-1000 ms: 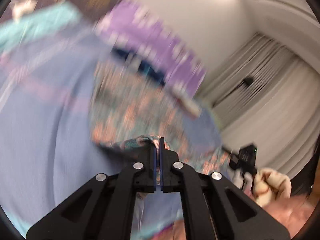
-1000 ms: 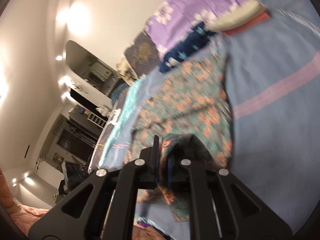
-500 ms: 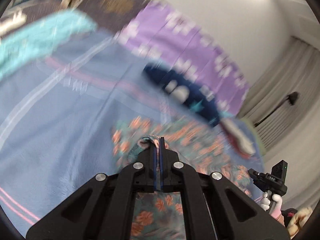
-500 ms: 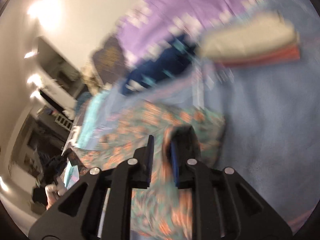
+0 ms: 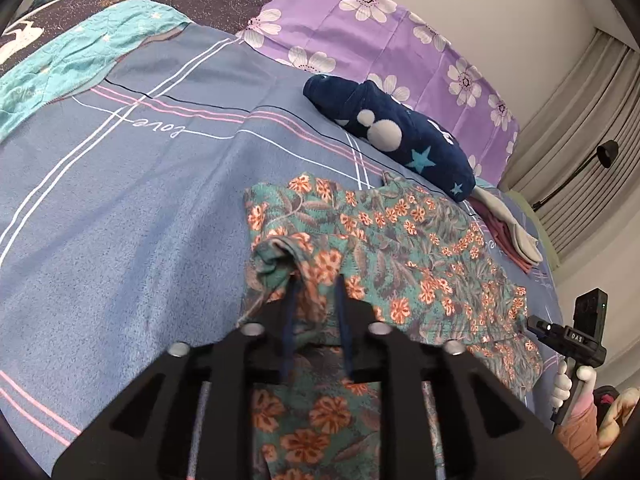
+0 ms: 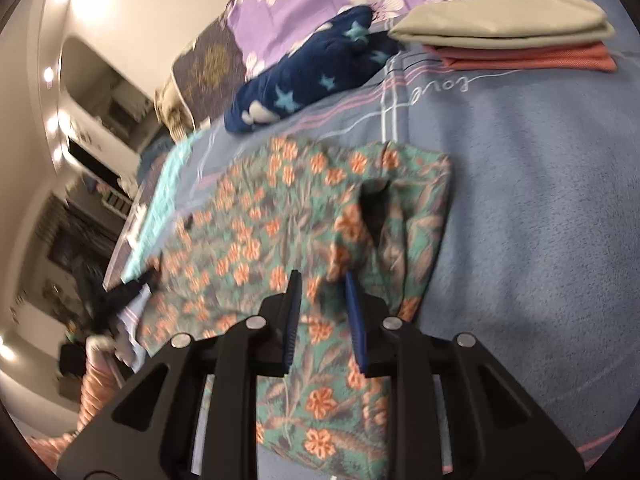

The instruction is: Fold small clothes

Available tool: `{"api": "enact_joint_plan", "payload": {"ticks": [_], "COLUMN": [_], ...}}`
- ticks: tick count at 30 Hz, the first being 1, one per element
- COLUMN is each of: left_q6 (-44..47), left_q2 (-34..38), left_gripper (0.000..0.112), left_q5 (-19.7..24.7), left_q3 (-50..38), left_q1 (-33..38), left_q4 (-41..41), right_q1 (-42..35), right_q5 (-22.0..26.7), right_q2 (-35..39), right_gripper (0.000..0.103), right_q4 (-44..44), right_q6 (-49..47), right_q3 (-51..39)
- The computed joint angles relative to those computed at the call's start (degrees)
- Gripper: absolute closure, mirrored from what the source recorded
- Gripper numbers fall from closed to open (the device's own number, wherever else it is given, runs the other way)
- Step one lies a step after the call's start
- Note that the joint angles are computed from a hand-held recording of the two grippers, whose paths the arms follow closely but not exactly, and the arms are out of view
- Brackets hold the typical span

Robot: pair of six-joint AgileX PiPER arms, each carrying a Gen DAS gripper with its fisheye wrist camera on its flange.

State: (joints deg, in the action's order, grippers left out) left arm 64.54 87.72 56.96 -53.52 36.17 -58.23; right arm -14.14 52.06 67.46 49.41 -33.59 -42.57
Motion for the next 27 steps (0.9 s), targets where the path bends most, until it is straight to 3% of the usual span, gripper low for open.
{"api": "enact_joint_plan", "payload": {"ticks": [2,4,5,9,10,11,13,15,16,18,21,23,25,27], "left_q6": [0.7,-0.2,-0.8,-5.2,-6.4,-6.3,-6.1,-11.8,-15.3,-19.7,-30.3,-35.6,-39.0,-39.5], "left_q2": [-1.8,-3.7,-4.3,-7.3,-9.0,-9.8,-9.2,-6.3,-3.1,4.1,16.3,22.4,26.8,30.1], "left_gripper": [0.073,0.074,0.083,0.087,0.087,0.087,0.085,0.079,0.071,0.068,0.066,0.066,0.066,0.066], "left_q5": [-1.9,-6.0,-7.7,-12.7,-14.5,-14.3,-12.1,-10.9,-9.0,-3.9,0.8,0.4,-0.2,1.1], "left_q3": [0.8,1.4,1.5,1.5,1.4,0.8,-2.5,-7.8,-12.0,-20.1,-33.2,-39.4,-43.6,-47.5], "left_q1": [-0.8,-3.4,-4.4,-5.8,-5.5,-4.7,-4.0,-8.1,-11.6,-17.0,-25.1,-29.2,-31.7,-31.5], "left_q4": [0.7,3.5,4.8,9.6,10.4,9.6,6.4,8.7,10.2,11.0,17.2,23.5,29.3,28.5], "right_q1": [1.8,1.3,0.4,1.4,1.7,1.4,0.5,2.7,3.8,6.1,10.6,12.5,12.5,11.2], "right_q5": [-1.4,-1.5,-1.3,-3.6,-3.9,-3.5,-2.2,-2.2,-1.3,1.7,1.4,1.2,2.4,5.9], "right_q2": [-0.2,-0.6,-0.7,-1.5,-1.9,-1.8,0.0,4.6,7.8,16.6,28.2,35.0,39.0,43.8], "right_gripper": [0.082,0.094,0.094,0.091,0.083,0.075,0.069,0.063,0.059,0.049,0.048,0.048,0.048,0.048], "right_q4": [-2.0,-1.8,-1.3,-8.7,-11.1,-11.2,-9.1,-7.4,-5.8,-0.6,-3.3,-8.5,-8.3,-5.9], "right_q6": [1.7,1.3,1.2,8.8,10.8,10.7,8.6,10.3,10.5,9.6,16.8,23.2,24.2,23.8], "right_q3": [-0.3,-0.1,-0.2,-2.5,-3.6,-4.6,-7.7,-13.6,-17.0,-25.3,-36.5,-43.1,-46.1,-49.3]}}
